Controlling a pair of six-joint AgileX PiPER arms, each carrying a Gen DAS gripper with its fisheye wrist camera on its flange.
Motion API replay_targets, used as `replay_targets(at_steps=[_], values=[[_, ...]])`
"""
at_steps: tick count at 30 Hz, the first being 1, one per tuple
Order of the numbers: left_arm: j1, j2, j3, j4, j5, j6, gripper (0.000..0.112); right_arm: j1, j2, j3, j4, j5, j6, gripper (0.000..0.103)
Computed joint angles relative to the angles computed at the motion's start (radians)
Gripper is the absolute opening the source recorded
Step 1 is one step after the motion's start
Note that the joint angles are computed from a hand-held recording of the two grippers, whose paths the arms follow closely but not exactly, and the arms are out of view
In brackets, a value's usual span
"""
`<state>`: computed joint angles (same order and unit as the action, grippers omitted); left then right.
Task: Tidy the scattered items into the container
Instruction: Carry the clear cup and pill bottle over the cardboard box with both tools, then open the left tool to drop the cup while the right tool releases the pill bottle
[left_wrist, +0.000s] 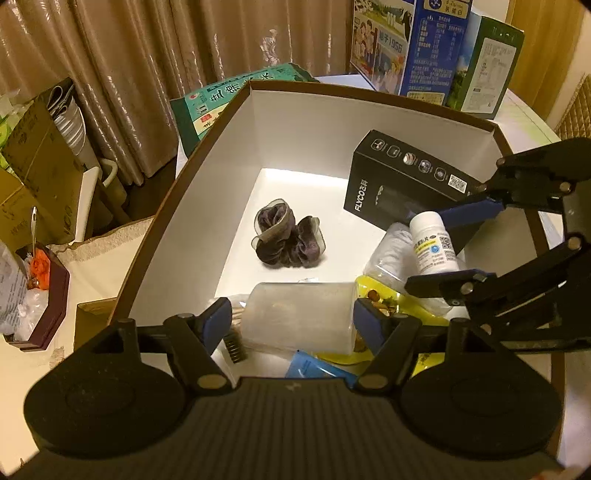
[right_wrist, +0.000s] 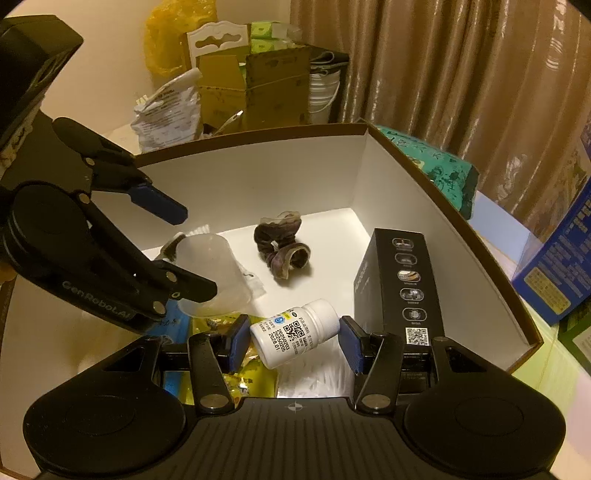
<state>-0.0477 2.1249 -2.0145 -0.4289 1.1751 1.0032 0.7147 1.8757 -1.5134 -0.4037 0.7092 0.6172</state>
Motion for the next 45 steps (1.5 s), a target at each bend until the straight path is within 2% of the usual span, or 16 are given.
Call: replay_targets(at_steps=[15, 26, 31, 35, 38, 41, 45], values=[[0.020, -0.023, 0.013, 0.005, 0.002, -0.018, 0.083, 0.006, 0.011, -0.011, 0.013, -0.007, -0.021, 0.049], [0.045, -0.031, 0.005, 0.007, 0.017, -0.034, 0.084, 0.017, 0.037, -0.048, 0.002, -0.008, -0.023, 0.049], [0.050, -0.039, 0.012, 0.010, 0.011, -0.039, 0.086, 0.051, 0.028, -0.006, -0.225, -0.078, 0.151, 0.050], [0.055, -0.053, 0.025, 0.010, 0.001, -0.043, 0.087, 0.061, 0.011, 0.023, -0.302, -0.082, 0.229, 0.068], [0.059, -0.066, 0.036, 0.008, -0.006, -0.047, 0.088, 0.058, -0.026, 0.052, -0.253, -0.081, 0.222, 0.070], [0.066, -0.093, 0.070, -0.001, -0.019, -0.035, 0.090, 0.063, -0.058, 0.072, -0.183, -0.055, 0.191, 0.078], [0.073, -0.133, 0.123, -0.008, -0.038, -0.029, 0.092, 0.090, -0.095, 0.102, -0.190, -0.024, 0.235, 0.088]])
